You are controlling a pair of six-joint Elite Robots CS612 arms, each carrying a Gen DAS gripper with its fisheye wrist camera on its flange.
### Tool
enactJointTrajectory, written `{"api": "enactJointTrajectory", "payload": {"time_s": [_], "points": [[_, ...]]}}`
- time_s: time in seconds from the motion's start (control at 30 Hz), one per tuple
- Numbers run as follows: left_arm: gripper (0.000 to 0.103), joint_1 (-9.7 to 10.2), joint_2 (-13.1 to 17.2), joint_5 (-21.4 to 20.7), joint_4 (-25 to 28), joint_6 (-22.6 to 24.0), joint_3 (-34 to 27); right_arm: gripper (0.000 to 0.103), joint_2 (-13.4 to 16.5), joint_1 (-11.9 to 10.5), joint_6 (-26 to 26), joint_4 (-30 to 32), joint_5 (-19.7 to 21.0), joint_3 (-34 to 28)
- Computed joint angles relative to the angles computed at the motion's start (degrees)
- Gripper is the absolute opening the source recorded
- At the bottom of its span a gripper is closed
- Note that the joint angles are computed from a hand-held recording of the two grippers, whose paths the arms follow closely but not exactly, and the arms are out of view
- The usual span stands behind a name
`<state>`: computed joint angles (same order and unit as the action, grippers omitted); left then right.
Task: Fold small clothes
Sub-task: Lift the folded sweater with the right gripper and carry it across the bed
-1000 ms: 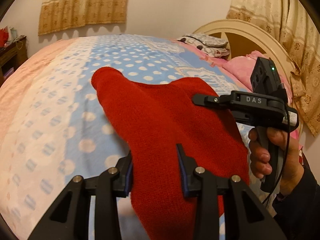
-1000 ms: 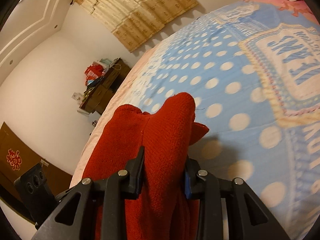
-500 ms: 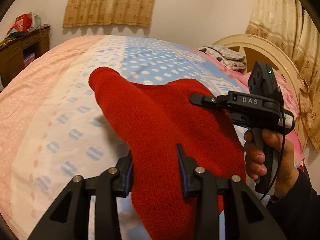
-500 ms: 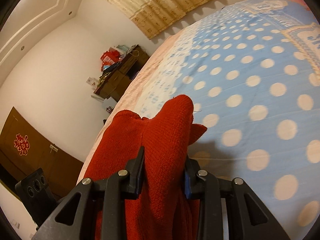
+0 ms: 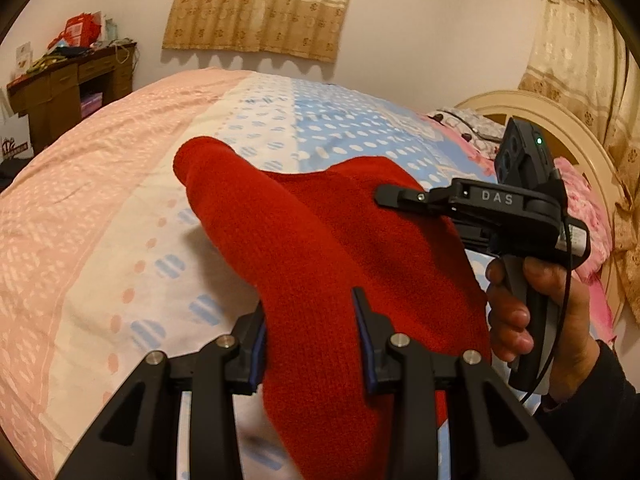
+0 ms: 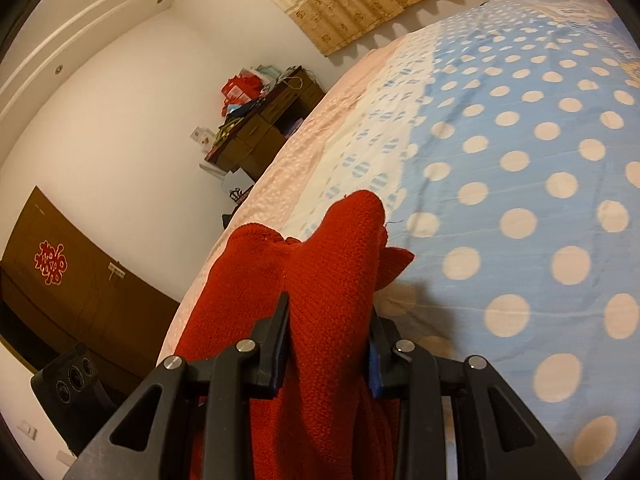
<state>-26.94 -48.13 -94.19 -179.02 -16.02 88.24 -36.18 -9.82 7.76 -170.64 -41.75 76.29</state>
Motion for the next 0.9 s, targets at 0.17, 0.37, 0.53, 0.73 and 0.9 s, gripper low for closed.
{"api": "enactJointTrajectory", "payload": {"time_s": [0.17,0.37,0.53,0.73,0.9], "points": [[0.038,1.06,-0.05,-0.38,-1.35,-1.14,0.74,0.032,0.77,0.66,0.08,1.24,0.58,-1.41],[0.037,1.83,-0.49,0.75,-1.9,-2.56,1.76,0.032,2.03,1.83,-0.75,3.52,1.77,-3.71],[0.037,2.56,-0.42,0.99,-1.89,-3.88,2.17,0.031,2.89,2.94,-1.21,5.82,2.17,-5.67],[0.037,3.27,-0.3,0.95,-2.15,-5.03,2.66,0.031,3.48,4.05,-2.81,8.56,2.13,-7.31],[0.037,3.7,-0.07,0.32,-1.81,-5.92,3.03,0.031,4.09,4.51,-3.42,10.32,1.84,-8.46]]}}
